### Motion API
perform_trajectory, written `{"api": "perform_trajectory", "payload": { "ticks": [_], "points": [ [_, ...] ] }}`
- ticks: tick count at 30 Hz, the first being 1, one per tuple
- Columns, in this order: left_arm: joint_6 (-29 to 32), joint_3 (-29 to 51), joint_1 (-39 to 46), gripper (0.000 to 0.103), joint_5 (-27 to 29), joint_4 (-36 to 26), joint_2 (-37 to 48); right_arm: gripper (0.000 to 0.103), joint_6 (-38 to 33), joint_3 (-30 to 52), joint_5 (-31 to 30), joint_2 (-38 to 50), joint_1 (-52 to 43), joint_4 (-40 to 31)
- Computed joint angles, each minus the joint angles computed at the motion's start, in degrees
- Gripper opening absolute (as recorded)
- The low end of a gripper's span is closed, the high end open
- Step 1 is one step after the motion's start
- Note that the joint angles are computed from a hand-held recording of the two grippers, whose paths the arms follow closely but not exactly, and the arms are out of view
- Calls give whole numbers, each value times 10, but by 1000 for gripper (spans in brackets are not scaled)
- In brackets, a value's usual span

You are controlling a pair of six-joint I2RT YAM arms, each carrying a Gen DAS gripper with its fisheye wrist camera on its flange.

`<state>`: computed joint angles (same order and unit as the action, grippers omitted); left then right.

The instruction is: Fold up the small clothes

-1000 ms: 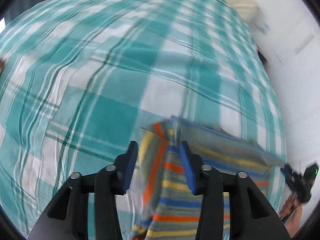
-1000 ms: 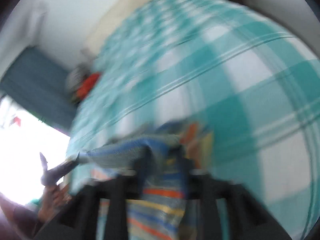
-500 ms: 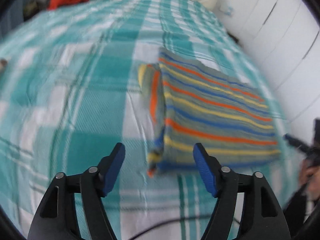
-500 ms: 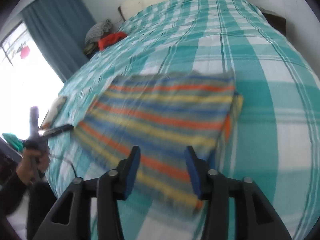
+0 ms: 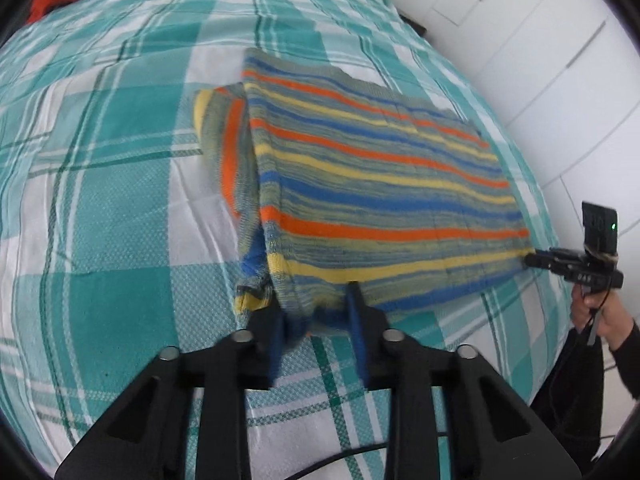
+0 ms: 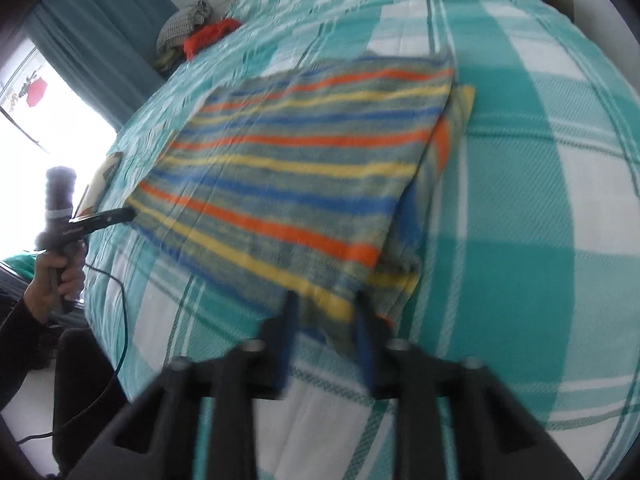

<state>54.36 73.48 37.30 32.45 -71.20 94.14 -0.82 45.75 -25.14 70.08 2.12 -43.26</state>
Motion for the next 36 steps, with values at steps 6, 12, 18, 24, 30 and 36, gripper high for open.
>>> {"api": "perform_trajectory", "payload": {
  "ticks": [6, 12, 18, 24, 30, 36],
  "points": [
    [-49, 2, -32, 42, -21, 28, 5, 19, 12, -8, 3, -5, -5, 9],
    [68, 41, 44, 3, 76, -58, -1, 5, 3, 3, -23, -30, -15, -7],
    [170, -18, 100, 4, 12, -63, 15, 5, -90, -7, -74, -64, -80, -82],
    [120, -48, 95, 20, 1, -31, -10, 9, -37, -58, -52, -38, -65, -10],
    [126, -22, 168, 66, 40, -43, -62, 36, -33, -21, 78, -137, -9, -71],
    [-8, -61, 109, 84, 108, 40, -147, 42, 38, 33, 152, -152, 97, -14]
  ]
}}
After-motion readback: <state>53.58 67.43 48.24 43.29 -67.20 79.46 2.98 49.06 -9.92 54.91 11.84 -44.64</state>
